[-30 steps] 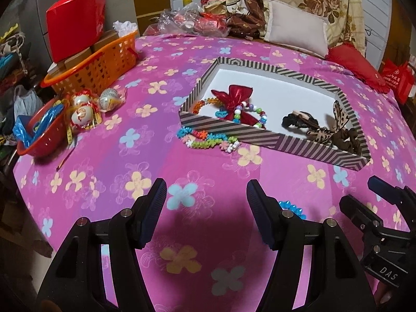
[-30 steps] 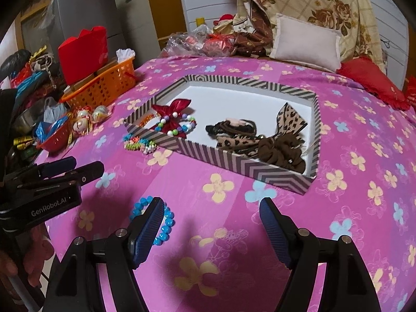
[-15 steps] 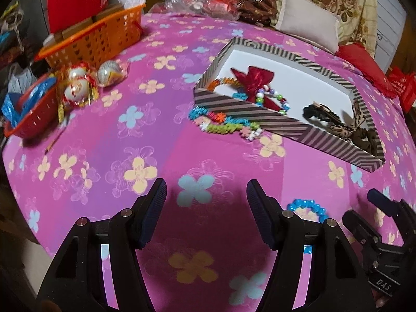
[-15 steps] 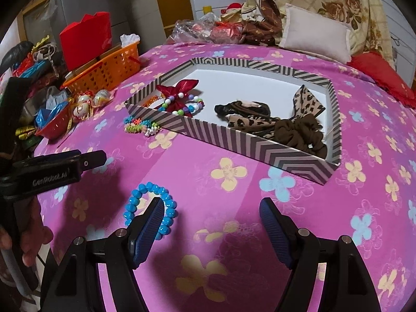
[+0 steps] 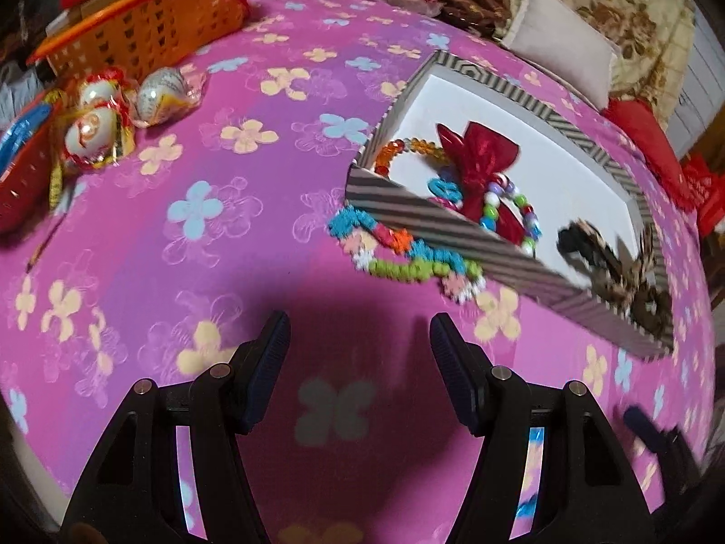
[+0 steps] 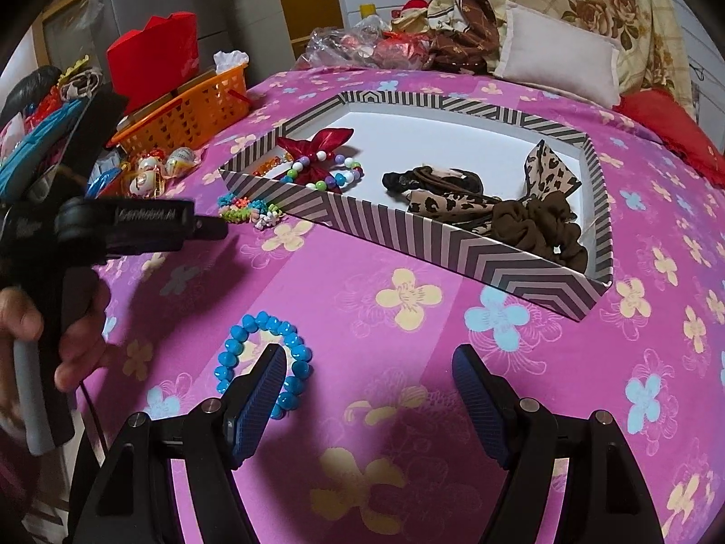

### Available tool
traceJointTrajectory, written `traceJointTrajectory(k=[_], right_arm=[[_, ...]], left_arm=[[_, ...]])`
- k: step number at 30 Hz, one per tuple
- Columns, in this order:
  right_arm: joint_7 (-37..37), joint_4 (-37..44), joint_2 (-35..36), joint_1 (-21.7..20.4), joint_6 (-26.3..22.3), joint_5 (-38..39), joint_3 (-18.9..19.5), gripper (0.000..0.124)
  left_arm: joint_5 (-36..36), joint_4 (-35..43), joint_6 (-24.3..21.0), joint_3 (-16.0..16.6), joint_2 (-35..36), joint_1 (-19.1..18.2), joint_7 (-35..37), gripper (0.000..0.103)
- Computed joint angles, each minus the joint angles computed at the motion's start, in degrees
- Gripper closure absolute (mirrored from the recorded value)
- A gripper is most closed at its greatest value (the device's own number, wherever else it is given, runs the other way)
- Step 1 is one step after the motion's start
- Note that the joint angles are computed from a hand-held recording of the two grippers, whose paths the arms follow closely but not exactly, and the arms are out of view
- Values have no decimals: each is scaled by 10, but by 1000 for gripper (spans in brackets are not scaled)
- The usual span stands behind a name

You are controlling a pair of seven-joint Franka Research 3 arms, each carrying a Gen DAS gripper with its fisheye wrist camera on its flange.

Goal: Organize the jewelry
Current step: 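Grasp the flower-bead bracelet with the left tool while the right grasps the blue bracelet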

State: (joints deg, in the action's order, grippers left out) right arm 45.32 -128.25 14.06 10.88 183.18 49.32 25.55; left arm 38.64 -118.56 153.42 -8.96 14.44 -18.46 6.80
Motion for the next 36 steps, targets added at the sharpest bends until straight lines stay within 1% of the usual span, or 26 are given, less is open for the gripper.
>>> traceJointTrajectory(k=[5, 9, 11, 13, 17, 19, 20, 21, 22, 23, 24, 27, 32, 33, 36], right_arm=[[1, 5, 5, 5, -6, -4, -5, 50], [-2, 7, 8, 6, -4, -6, -5, 50], [-8, 9, 11, -1, -5, -2, 3, 50], [-11, 10, 12, -3, -7, 1, 5, 50], [-21, 10, 14, -6, -7, 8, 12, 50], [-25, 9, 15, -3, -6, 8, 11, 50], [-24, 10, 15, 1, -6, 6, 9, 50], [-28, 10, 16, -1, -5, 7, 12, 50], [-31, 9, 16, -2, -3, 8, 15, 50], [-34, 8, 16, -3, -2, 9, 18, 50], [-34, 8, 17, -2, -1, 7, 19, 50], [-26, 5, 16, 8, -1, -6, 10, 50], [-53, 6, 18, -17, 3, 5, 44, 50], [-54, 6, 20, -9, 8, 1, 38, 50], [9, 2, 22, 75, 25, -57, -45, 50]], left_arm=[[-7, 25, 5, 7, 20, 4, -8, 37], [0, 58, -16, 14, 41, -3, -10, 36], [-2, 71, -20, 16, 50, -3, -7, 35], [0, 87, -42, 17, 59, -9, -2, 34], [13, 90, -34, 23, 64, -13, -5, 34], [21, 82, -17, 25, 61, -11, -8, 44], [16, 73, 7, 22, 58, -4, -1, 54], [5, 68, 22, 18, 57, 4, 12, 62], [-9, 61, 35, 5, 54, 17, 27, 67], [-25, 64, 16, 7, 53, 12, 46, 88], [-20, 70, -15, 19, 52, -6, 48, 91], [0, 54, -13, 15, 42, -6, 50, 91], [5, 8, 11, 9, 13, -5, 54, 91], [10, 0, 12, 9, 7, -6, 50, 91], [15, -25, 21, 3, -11, -5, 42, 91]])
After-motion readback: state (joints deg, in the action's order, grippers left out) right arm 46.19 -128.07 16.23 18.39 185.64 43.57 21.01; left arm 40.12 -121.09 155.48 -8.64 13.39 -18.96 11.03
